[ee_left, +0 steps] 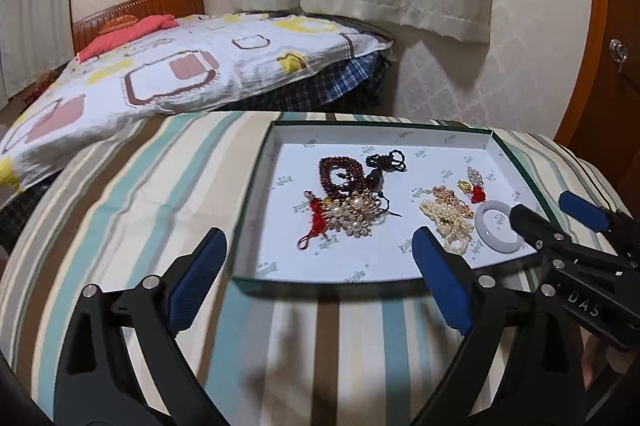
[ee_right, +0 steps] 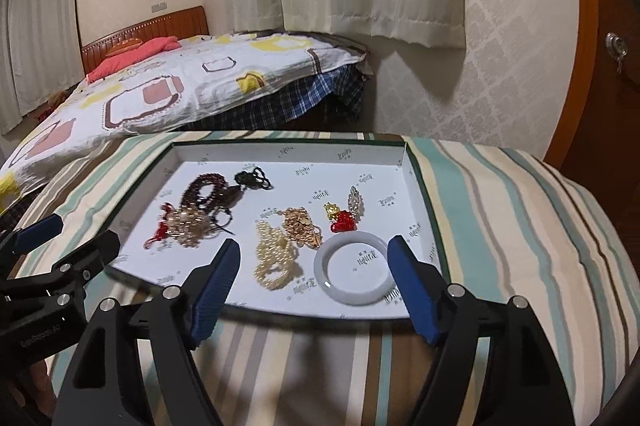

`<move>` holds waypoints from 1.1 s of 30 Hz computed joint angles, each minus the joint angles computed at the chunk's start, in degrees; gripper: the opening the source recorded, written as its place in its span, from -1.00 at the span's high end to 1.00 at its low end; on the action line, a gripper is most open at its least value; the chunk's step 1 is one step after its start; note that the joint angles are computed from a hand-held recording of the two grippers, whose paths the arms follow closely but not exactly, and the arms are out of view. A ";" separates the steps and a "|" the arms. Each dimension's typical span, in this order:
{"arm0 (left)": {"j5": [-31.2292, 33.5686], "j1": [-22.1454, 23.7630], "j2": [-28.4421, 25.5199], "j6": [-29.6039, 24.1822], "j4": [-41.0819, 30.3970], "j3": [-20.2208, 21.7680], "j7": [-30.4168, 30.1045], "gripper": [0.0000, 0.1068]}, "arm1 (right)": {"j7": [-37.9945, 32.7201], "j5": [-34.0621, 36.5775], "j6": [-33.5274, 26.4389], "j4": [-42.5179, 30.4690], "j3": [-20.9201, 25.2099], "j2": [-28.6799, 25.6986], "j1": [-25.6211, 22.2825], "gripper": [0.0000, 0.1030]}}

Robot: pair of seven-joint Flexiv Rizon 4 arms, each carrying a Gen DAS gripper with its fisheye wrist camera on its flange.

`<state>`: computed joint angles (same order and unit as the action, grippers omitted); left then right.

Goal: Organize jewelry

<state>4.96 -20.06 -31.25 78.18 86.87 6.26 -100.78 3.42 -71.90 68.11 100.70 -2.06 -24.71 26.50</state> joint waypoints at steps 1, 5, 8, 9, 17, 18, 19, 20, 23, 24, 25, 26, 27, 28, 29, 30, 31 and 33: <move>0.52 -0.44 0.89 0.18 0.85 0.64 -0.40 -0.74 | 0.34 -0.31 -0.65 0.44 0.09 0.70 0.34 -0.47; 1.94 -1.11 4.13 0.74 3.83 1.83 -2.27 -0.77 | 2.46 -2.56 -2.93 2.17 1.15 3.35 0.77 -0.49; 3.61 -1.53 6.61 1.90 5.93 2.69 -4.42 -0.82 | 3.55 -3.89 -4.63 3.41 2.54 5.32 0.74 -0.49; 3.43 -0.91 7.59 2.44 6.98 1.95 -4.29 -0.82 | 3.87 -4.23 -4.96 3.65 2.99 5.74 0.62 -0.49; 7.01 -0.58 13.75 3.71 12.04 1.84 -6.85 -0.82 | 6.62 -7.41 -7.96 5.63 6.26 9.62 0.43 -0.52; 7.05 -0.06 14.48 4.04 12.81 1.32 -6.70 -0.82 | 6.85 -7.65 -8.34 5.85 6.61 10.02 0.46 -0.52; 7.35 0.13 15.32 4.13 13.47 1.20 -6.93 -0.82 | 6.93 -7.70 -8.84 6.00 6.99 10.38 0.54 -0.53; 7.91 0.15 15.92 3.92 13.72 1.29 -7.40 -0.82 | 7.11 -7.87 -9.20 6.22 7.30 10.74 0.57 -0.53; 9.53 0.69 17.77 4.03 14.93 1.09 -8.65 -0.83 | 8.71 -9.06 -10.01 7.02 8.09 12.08 0.51 -0.54; 10.32 0.76 18.17 3.85 15.05 1.16 -9.33 -0.83 | 9.05 -9.33 -10.34 7.23 8.37 12.50 0.50 -0.54; 10.82 1.07 18.69 4.00 15.50 0.95 -9.70 -0.83 | 9.24 -9.54 -10.55 7.32 8.57 12.70 0.42 -0.54; 10.81 1.64 19.24 4.25 16.10 0.39 -9.52 -0.83 | 9.44 -9.75 -10.86 7.42 8.78 12.96 0.40 -0.54; 11.39 1.78 19.56 4.26 16.29 0.32 -10.10 -0.83 | 9.70 -10.04 -11.29 7.50 8.96 13.18 0.43 -0.54; 11.68 2.07 19.87 4.27 16.50 0.06 -10.34 -0.83 | 9.78 -10.15 -11.59 7.53 9.13 13.27 0.41 -0.55; 11.78 2.43 20.10 4.24 16.68 -0.31 -10.37 -0.83 | 9.88 -10.29 -11.78 7.53 9.24 13.30 0.38 -0.55; 11.89 2.73 20.33 4.23 16.88 -0.60 -10.47 -0.83 | 9.89 -10.37 -11.93 7.56 9.34 13.40 0.34 -0.55; 11.95 3.00 20.54 4.21 17.07 -0.87 -10.58 -0.83 | 9.90 -10.39 -12.28 7.54 9.45 13.42 0.38 -0.55; 11.78 3.65 20.86 4.46 17.52 -1.47 -10.40 -0.83 | 9.96 -10.42 -12.65 7.55 9.63 13.45 0.43 -0.55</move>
